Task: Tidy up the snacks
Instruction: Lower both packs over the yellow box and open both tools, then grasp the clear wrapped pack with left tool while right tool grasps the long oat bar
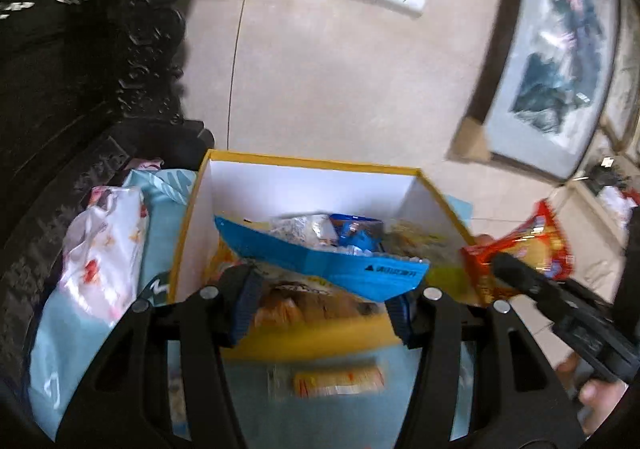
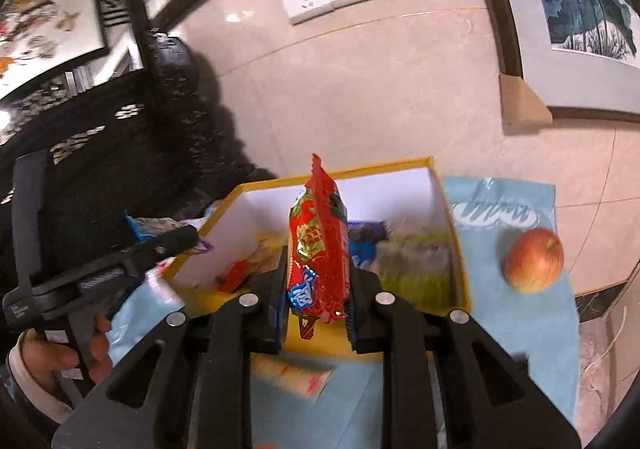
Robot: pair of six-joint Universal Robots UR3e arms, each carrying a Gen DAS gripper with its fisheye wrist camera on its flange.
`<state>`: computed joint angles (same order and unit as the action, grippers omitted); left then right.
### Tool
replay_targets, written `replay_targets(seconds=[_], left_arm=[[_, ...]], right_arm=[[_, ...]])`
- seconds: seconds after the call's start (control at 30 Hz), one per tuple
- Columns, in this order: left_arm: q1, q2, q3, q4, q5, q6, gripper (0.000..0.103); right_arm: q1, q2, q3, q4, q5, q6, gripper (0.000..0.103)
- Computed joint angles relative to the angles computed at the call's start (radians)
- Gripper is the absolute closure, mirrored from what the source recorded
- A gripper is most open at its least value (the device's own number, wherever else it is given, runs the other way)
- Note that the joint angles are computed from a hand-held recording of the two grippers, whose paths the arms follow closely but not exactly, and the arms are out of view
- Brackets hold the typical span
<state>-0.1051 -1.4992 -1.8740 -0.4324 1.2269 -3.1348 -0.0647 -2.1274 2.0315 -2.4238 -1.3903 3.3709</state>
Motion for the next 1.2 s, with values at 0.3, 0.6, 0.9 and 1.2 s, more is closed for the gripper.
replay_targets(seconds=[0.3, 0.6, 0.9, 1.2], left_arm=[[-0.112, -0.214, 0.115, 0.067, 0.212, -0.043, 0.002], [0.021, 0.064, -0.233, 0.156, 0.128, -0.016, 0.002], [0.242, 0.391, -0.605, 0.130, 0.036, 0.095, 0.002], [0.296, 0.155, -0.641, 0.250, 0.026, 0.095, 0.002]], right_arm=[[0.053, 0.079, 0.070, -0.183, -0.197, 0.054, 0.034], [0.208, -0.051, 0.191, -0.162, -0.208, -0.030, 0.034], [0.336, 0.038, 0.242, -0.156, -0.151, -0.127, 0.034], [0.412, 0.325, 0.182, -0.275, -0.215, -0.119, 0.034]])
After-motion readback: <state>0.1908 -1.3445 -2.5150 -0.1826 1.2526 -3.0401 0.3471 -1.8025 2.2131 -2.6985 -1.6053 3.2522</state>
